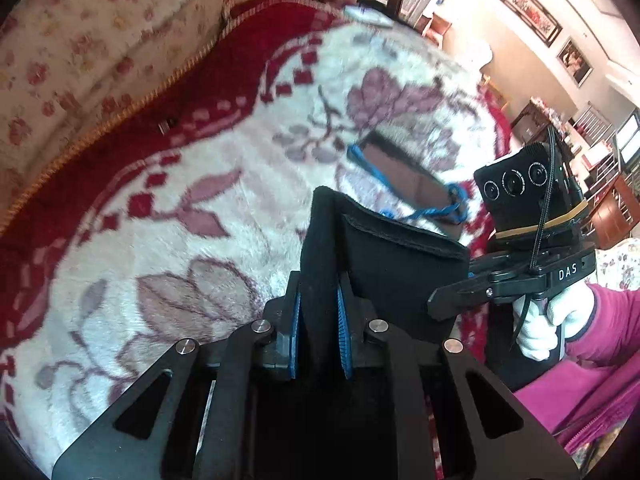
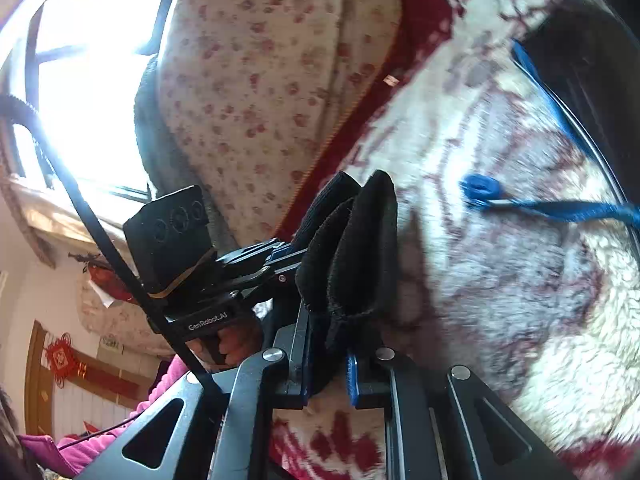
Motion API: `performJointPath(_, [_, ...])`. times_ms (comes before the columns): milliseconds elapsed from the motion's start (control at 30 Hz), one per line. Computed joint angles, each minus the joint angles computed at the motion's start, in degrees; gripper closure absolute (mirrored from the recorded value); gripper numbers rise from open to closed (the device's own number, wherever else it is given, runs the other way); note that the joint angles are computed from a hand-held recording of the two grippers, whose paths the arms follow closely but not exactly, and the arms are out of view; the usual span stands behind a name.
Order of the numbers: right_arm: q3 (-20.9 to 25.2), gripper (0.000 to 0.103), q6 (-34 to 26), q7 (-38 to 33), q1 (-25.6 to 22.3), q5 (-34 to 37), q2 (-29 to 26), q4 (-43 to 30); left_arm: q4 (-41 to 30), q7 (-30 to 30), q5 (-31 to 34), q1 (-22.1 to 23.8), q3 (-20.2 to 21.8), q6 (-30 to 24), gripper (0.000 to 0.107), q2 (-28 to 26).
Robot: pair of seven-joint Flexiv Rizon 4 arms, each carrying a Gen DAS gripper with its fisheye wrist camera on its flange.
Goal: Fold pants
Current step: 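Grasp the pants leg end with the right gripper and lift it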
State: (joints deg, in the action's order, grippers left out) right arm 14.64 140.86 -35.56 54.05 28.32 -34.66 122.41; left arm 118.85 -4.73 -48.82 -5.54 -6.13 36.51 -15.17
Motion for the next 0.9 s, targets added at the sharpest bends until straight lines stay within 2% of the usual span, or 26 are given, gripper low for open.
performJointPath(267, [-3.0,0.091,-7.4,-9.0,2.0,-2.8,5.7,-4.3,1.7,3.9,-6.9,3.3,3.3,-4.9,0.094,6.0])
performJointPath(467, [-2.0,0.091,-14.2,-10.1,-0.2,-13.1,4.2,-10.8,4.8,5.3,-11.0,6.2,7.0,-6.7,0.094,9.1])
performJointPath(600, [1.4,0.091,-18.8,-6.3,-4.4,-25.9,-0.8,-17.3,6.5,4.9,-12.2,9.1,9.4,-7.3,0.094,9.5])
performJointPath(733, [6.7,0.091,-23.9,-0.8,-9.5,-40.1,-8.5,-25.0,7.8,3.0,-11.6,12.1,11.0,-5.9,0.095,8.6])
performJointPath(900, [18.0,0.091,-34.6,3.9,-16.5,-58.5,-21.7,-37.3,9.4,-3.3,-12.3,16.9,12.9,-1.9,0.094,6.4])
